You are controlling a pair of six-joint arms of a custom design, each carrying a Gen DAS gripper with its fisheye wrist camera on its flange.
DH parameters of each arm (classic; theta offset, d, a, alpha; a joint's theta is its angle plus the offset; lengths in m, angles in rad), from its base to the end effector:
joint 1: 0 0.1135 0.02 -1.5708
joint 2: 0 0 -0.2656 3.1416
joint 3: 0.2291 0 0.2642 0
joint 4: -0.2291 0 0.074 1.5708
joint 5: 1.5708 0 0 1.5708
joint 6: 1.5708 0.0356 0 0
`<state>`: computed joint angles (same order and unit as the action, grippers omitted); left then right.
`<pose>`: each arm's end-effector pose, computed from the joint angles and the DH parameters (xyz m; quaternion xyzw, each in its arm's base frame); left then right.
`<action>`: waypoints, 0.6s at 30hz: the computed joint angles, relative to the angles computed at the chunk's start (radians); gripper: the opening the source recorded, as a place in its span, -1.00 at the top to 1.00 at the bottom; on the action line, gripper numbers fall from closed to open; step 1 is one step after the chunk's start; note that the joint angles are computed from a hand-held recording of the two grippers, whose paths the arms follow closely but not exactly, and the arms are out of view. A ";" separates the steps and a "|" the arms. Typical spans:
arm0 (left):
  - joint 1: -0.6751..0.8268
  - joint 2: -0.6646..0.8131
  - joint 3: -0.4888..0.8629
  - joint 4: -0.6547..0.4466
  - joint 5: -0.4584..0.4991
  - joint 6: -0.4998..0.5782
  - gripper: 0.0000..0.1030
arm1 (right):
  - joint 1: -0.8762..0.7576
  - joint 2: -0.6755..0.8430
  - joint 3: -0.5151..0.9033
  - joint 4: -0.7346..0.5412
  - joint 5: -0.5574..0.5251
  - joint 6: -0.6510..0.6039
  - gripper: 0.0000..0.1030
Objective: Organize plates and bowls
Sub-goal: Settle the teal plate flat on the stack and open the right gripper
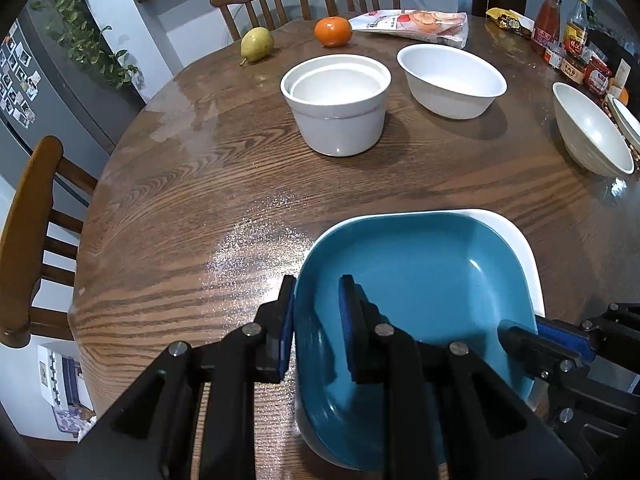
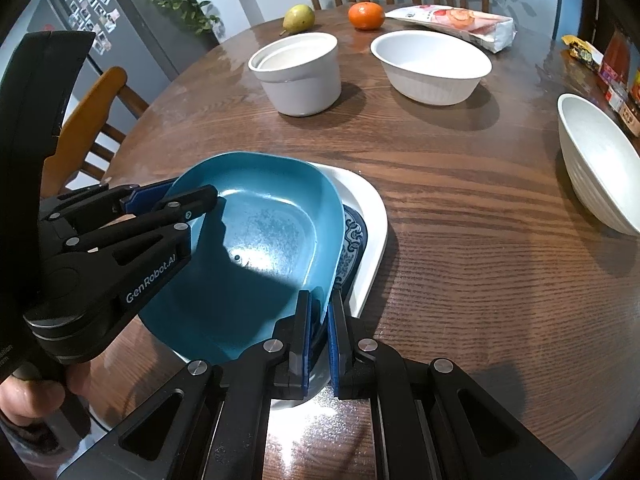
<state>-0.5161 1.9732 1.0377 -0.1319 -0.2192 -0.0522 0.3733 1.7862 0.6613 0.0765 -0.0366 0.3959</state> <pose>0.3321 -0.1795 0.0911 0.1948 0.9432 0.0323 0.2673 0.2756 0.1094 0.0717 0.0062 0.9659 0.1133 0.2327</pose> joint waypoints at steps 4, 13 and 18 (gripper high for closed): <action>-0.002 0.007 -0.001 0.004 -0.005 0.000 0.60 | -0.001 -0.006 0.000 -0.002 0.003 0.004 0.85; 0.000 0.025 0.009 0.000 0.001 -0.005 0.59 | 0.010 -0.027 -0.007 -0.010 0.022 0.021 0.85; 0.000 0.027 0.007 0.002 0.003 -0.012 0.59 | 0.011 -0.030 -0.005 -0.016 0.023 0.027 0.85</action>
